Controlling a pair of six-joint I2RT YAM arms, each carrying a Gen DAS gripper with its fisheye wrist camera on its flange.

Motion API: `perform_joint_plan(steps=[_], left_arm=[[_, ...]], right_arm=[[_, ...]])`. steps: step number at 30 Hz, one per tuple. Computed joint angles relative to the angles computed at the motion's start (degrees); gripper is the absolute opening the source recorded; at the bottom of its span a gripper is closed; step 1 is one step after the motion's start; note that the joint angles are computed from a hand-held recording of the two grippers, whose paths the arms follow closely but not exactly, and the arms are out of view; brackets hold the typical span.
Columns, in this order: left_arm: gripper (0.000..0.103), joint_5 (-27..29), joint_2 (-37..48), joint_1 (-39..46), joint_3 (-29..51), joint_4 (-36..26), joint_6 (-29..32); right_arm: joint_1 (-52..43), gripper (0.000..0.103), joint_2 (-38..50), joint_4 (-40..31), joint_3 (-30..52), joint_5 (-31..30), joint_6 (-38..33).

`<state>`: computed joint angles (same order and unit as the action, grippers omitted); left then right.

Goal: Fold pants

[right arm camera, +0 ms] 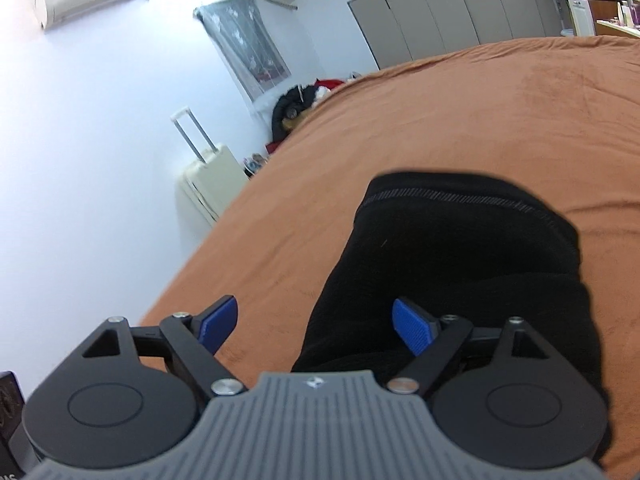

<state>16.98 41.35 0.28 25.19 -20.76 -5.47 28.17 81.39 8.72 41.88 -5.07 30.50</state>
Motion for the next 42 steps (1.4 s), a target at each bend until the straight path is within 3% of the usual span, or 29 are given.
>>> perform_joint_plan(steps=[3,8,15,19,24,31,34,38,42], left_arm=[[0.087,-5.78,1.57,-8.37,2.43,0.62,-3.29],[0.087,-14.08,7.44,-21.73,5.3,6.13,-7.67],[0.087,-31.29,24.79,-37.12,12.52,11.53,-6.0],[0.086,-31.51,31.45,-35.37,12.16,13.05,-2.97],[0.088,-28.27,27.24,-31.29,5.0,14.36,1.23],[0.096,-25.39,22.07,-27.73,5.33,7.82,-2.27],[0.097,-27.86,19.99,-28.54,6.74,3.57,-5.18],[0.097,-35.3,17.08,-33.1,8.01,-1.54,-9.41],[0.097,-37.31,14.37,-34.67,8.55,-5.54,-12.79]], right_arm=[[-2.67,0.09,-6.89,-5.68,-0.75,-0.38,-2.1],[-10.44,0.09,-15.9,-14.51,-5.06,0.75,-9.6],[-26.27,0.09,-15.08,-13.86,-10.18,-2.94,-15.66],[-32.44,0.09,-11.16,-11.92,-11.1,-6.74,-17.24],[-32.31,0.09,-5.44,-7.47,-11.35,-8.53,-18.69],[-27.1,0.09,-1.61,-6.28,-10.24,-8.02,-19.36],[-24.9,0.09,-3.58,-7.16,-10.91,-5.21,-20.34],[-23.63,0.092,-8.95,-10.3,-13.15,-3.04,-20.3],[-21.59,0.092,-14.47,-14.97,-14.07,-0.19,-20.27]])
